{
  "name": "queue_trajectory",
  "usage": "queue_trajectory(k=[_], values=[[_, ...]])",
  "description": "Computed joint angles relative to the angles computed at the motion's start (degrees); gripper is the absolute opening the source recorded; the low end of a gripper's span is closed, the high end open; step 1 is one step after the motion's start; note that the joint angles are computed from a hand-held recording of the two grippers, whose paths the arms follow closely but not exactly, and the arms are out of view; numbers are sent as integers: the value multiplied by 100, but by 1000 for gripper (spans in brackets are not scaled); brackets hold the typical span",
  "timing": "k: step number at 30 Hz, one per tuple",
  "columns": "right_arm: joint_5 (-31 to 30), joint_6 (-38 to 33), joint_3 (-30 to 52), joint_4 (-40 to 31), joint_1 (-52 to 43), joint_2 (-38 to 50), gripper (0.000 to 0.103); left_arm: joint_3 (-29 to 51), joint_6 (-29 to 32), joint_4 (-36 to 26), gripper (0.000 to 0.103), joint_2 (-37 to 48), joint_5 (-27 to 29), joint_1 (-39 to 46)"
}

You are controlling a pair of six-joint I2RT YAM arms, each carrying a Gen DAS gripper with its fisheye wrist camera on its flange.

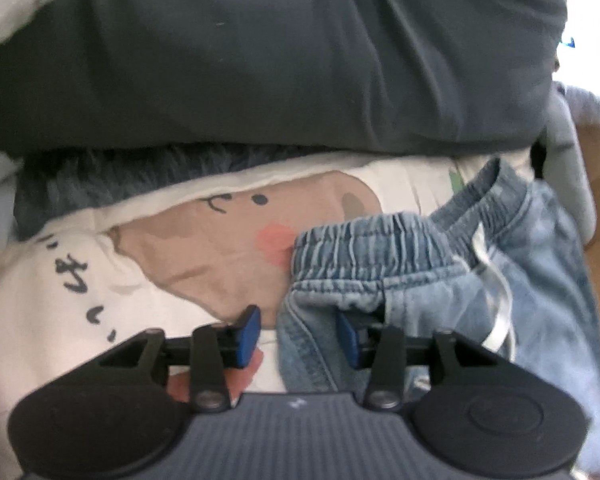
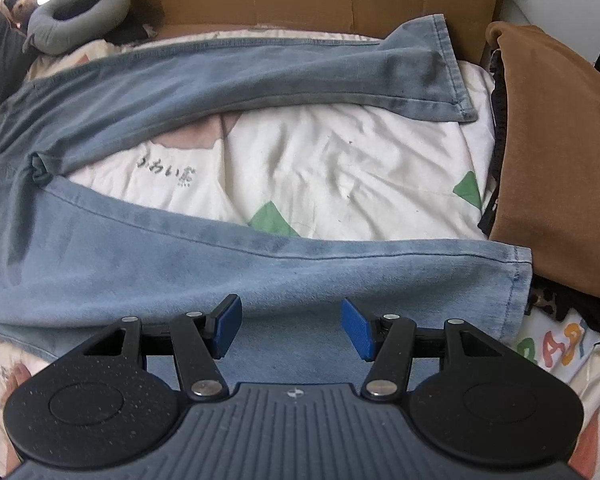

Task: Fold clothes
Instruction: 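Hold the waistband with the left gripper while the right gripper hovers over the legs, then move the right gripper to the waistband beside the left gripper and close on it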

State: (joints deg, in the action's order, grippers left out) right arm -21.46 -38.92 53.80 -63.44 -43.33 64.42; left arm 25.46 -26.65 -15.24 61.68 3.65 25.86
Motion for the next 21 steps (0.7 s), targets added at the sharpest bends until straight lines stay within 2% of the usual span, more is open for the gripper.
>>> queue_trajectory(k=[3,5,8,12,15,16,21], values=[[-103,26,-35,87,-70,75,62,41,-2,143,59,197,-123,-134],[-172,72,-42,148,-95,154,62,104,-73,195,69,323,-169,-205],[-260,299,-23,343,27,270,62,268,-170,207,74,577,-340,-373],[-306,1105,-36,884,456,437,62,397,-203,202,73,762,-514,-538],[-270,1449,-1,1162,873,556,62,369,-96,107,57,601,-348,-482],[-254,1501,9,1235,1015,576,62,377,-91,44,49,546,-240,-436],[-218,1800,114,1456,1642,705,62,530,-47,-406,34,319,82,-277]])
